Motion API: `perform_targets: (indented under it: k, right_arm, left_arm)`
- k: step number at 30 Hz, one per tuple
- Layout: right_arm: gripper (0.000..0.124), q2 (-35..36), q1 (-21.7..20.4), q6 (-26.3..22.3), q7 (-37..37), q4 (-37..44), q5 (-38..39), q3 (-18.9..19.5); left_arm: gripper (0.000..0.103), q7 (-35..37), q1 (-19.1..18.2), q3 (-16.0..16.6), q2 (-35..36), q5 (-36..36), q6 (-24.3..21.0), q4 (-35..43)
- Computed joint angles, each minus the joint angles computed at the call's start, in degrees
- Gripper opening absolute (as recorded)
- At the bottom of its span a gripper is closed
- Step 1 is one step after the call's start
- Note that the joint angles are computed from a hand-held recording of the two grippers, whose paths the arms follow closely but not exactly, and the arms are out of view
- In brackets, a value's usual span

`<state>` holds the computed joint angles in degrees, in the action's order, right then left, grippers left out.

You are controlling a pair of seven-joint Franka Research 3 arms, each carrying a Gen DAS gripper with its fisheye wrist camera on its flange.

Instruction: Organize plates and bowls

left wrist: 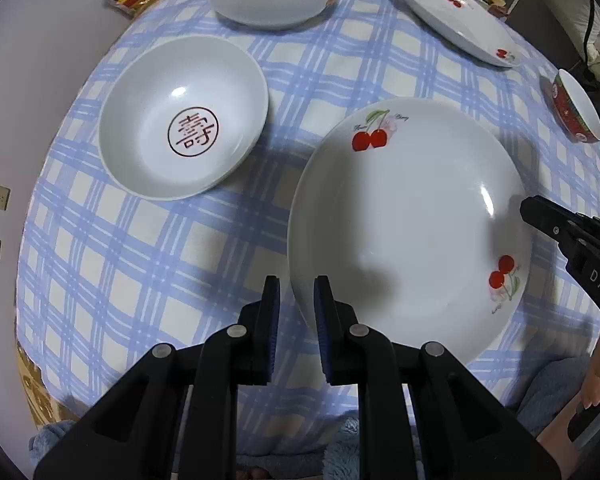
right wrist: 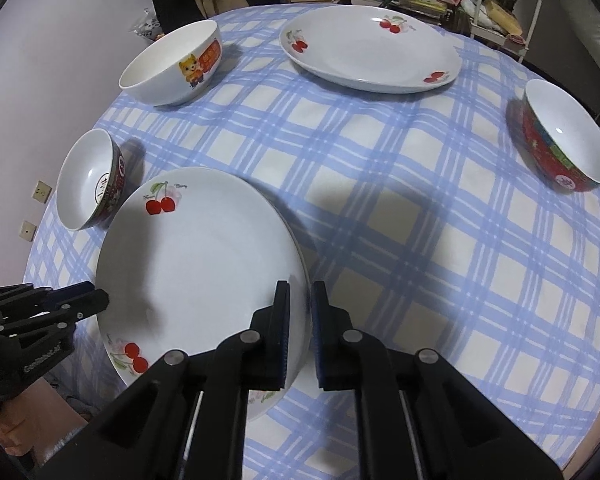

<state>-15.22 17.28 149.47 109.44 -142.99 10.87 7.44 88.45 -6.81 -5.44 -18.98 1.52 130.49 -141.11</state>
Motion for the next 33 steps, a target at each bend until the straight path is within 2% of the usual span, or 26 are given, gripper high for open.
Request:
perform_targets:
  k: [11, 14, 16, 19, 22, 23, 26, 27, 30, 33]
  right_arm:
    - [0.014, -7.7, -3.7, 3.4, 6.7, -3.1, -4.3, 1.7]
    - [0.029, -9.4, -5.6, 2.9, 9.2, -3.1, -6.6, 2.8]
    - [0.050, -10.9, -7.0, 2.4, 11.0, -2.9, -8.4, 3.5]
    - [0.070, -13.1, -8.6, 3.4, 13.2, -3.1, -10.1, 3.9]
    - [0.088, -14.2, -10.6, 4.7, 14.5, -2.7, -12.1, 4.6]
    - [0.090, -14.3, -11.1, 5.0, 14.7, -2.6, -12.6, 4.7]
    - [0.096, -13.5, -11.5, 5.1, 13.9, -1.4, -12.9, 3.8]
    - [0.099, -13.1, -11.6, 5.0, 13.6, -1.0, -12.9, 3.5]
    - [0.102, -11.7, -13.1, 4.5, 13.2, 0.8, -14.6, 3.6]
    - [0.102, -11.2, -14.5, 5.0, 13.5, 1.5, -16.7, 3.8]
  left_arm:
    - [0.018, -0.1, -1.0, 0.1, -6.7, 1.3, 3.7, -2.3]
    - [0.018, 0.4, -1.2, 0.6, -6.9, 1.2, 4.7, -0.9]
    - [0.019, 0.6, -1.2, 0.9, -6.9, 1.3, 5.2, 0.5]
    - [0.019, 0.2, -1.2, 0.9, -6.2, 0.9, 5.4, 2.8]
    - [0.020, -0.6, -1.0, 0.5, -5.2, 1.1, 5.6, 5.1]
    - [0.021, -0.7, -1.0, 0.5, -4.8, 1.0, 5.8, 5.8]
    - [0.038, -1.3, -1.1, 0.1, -3.7, 1.2, 6.3, 7.6]
    - [0.049, -1.7, -1.0, -0.3, -3.2, 1.7, 7.2, 8.4]
    - [0.055, -2.8, -0.7, -1.6, -2.1, 4.4, 8.8, 9.8]
    - [0.071, -2.6, -1.1, -2.1, 0.1, 5.9, 8.6, 12.5]
